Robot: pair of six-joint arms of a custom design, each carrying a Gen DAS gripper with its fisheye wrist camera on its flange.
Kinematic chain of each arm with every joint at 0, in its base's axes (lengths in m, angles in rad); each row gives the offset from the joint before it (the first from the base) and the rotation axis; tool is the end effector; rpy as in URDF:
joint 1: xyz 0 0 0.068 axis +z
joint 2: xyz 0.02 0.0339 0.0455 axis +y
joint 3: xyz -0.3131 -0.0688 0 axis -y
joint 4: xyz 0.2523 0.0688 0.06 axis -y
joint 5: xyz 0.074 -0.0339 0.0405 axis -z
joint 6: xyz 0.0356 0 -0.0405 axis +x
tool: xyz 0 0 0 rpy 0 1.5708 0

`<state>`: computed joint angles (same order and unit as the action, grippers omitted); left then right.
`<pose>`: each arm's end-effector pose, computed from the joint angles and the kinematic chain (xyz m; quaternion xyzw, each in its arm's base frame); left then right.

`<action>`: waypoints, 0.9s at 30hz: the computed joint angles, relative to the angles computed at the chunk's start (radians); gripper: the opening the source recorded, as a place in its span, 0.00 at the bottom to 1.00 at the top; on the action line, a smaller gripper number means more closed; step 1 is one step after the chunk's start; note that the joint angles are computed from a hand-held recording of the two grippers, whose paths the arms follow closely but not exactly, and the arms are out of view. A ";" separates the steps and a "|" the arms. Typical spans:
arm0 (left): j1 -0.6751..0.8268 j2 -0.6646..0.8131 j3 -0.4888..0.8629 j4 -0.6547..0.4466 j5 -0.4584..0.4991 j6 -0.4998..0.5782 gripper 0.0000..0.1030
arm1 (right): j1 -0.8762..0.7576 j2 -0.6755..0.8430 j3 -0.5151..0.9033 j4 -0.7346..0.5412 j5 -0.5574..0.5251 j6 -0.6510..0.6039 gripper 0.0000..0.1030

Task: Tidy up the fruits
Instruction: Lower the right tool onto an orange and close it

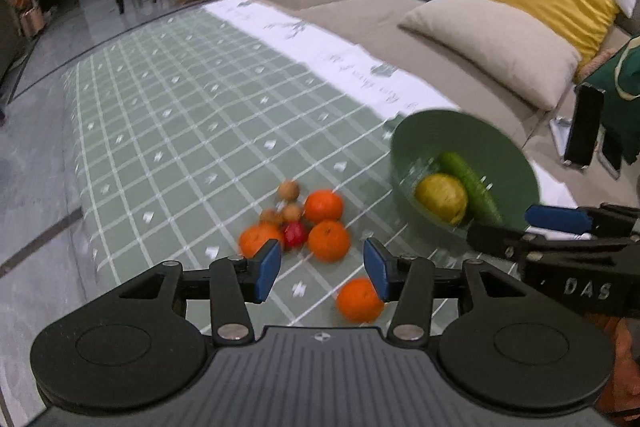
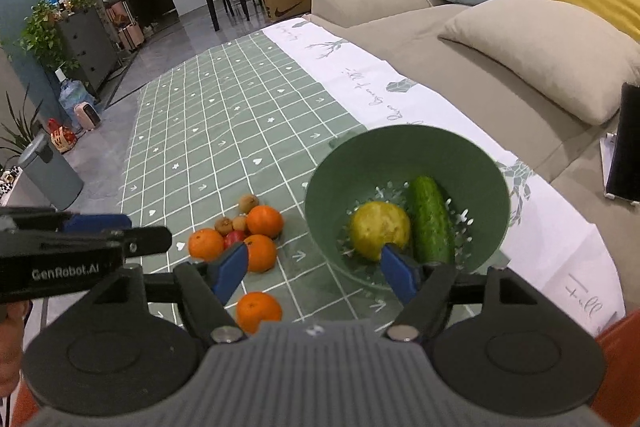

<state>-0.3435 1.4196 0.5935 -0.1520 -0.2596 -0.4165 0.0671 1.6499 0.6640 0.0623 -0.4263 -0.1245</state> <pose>0.2371 -0.0751 0.1883 -0.0724 0.9464 0.0076 0.3148 0.2966 0.0347 0.1635 -0.1556 0.9160 0.1916 0.3164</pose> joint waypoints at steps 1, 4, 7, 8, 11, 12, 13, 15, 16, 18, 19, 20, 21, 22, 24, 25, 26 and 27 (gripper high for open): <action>0.003 0.002 -0.012 0.002 0.000 -0.004 0.55 | 0.009 -0.002 -0.017 0.017 0.007 0.010 0.68; 0.017 0.000 -0.047 0.009 0.009 -0.015 0.55 | 0.041 0.004 -0.039 0.035 0.034 0.014 0.68; 0.036 -0.010 -0.070 0.015 0.025 -0.020 0.55 | 0.072 0.013 -0.057 0.053 0.052 0.008 0.68; 0.043 -0.014 -0.076 0.016 0.031 -0.017 0.55 | 0.081 0.018 -0.059 0.054 0.059 0.004 0.68; 0.056 -0.026 -0.089 0.016 0.038 -0.012 0.55 | 0.103 0.017 -0.075 0.058 0.056 -0.014 0.68; 0.058 -0.024 -0.091 0.020 0.041 -0.014 0.55 | 0.107 0.018 -0.078 0.061 0.052 -0.018 0.68; 0.064 -0.029 -0.098 0.023 0.048 -0.014 0.55 | 0.111 0.021 -0.080 0.060 0.045 -0.024 0.68; 0.073 -0.032 -0.111 0.032 0.064 -0.018 0.55 | 0.118 0.033 -0.078 0.053 0.033 -0.041 0.67; 0.080 -0.029 -0.118 0.039 0.072 -0.018 0.55 | 0.121 0.044 -0.073 0.046 0.030 -0.046 0.67; 0.089 -0.021 -0.132 0.050 0.085 -0.022 0.55 | 0.126 0.065 -0.060 0.029 0.021 -0.052 0.66; 0.096 -0.015 -0.135 0.054 0.093 -0.023 0.55 | 0.131 0.074 -0.056 0.023 0.017 -0.055 0.64; 0.107 -0.007 -0.138 0.061 0.105 -0.024 0.55 | 0.138 0.086 -0.051 0.019 0.014 -0.058 0.61; 0.115 -0.003 -0.141 0.066 0.114 -0.027 0.55 | 0.146 0.100 -0.043 0.014 0.012 -0.063 0.58; 0.125 0.003 -0.144 0.073 0.122 -0.029 0.55 | 0.152 0.112 -0.035 0.011 0.010 -0.068 0.57; 0.144 0.015 -0.148 0.093 0.138 -0.032 0.55 | 0.168 0.137 -0.023 0.015 0.014 -0.074 0.52; 0.152 0.023 -0.150 0.106 0.143 -0.030 0.55 | 0.177 0.151 -0.016 0.017 0.018 -0.073 0.51; 0.162 0.036 -0.151 0.126 0.146 -0.022 0.55 | 0.187 0.173 -0.004 0.023 0.021 -0.068 0.48; 0.167 0.049 -0.152 0.144 0.143 -0.018 0.55 | 0.197 0.196 0.010 0.025 0.025 -0.062 0.46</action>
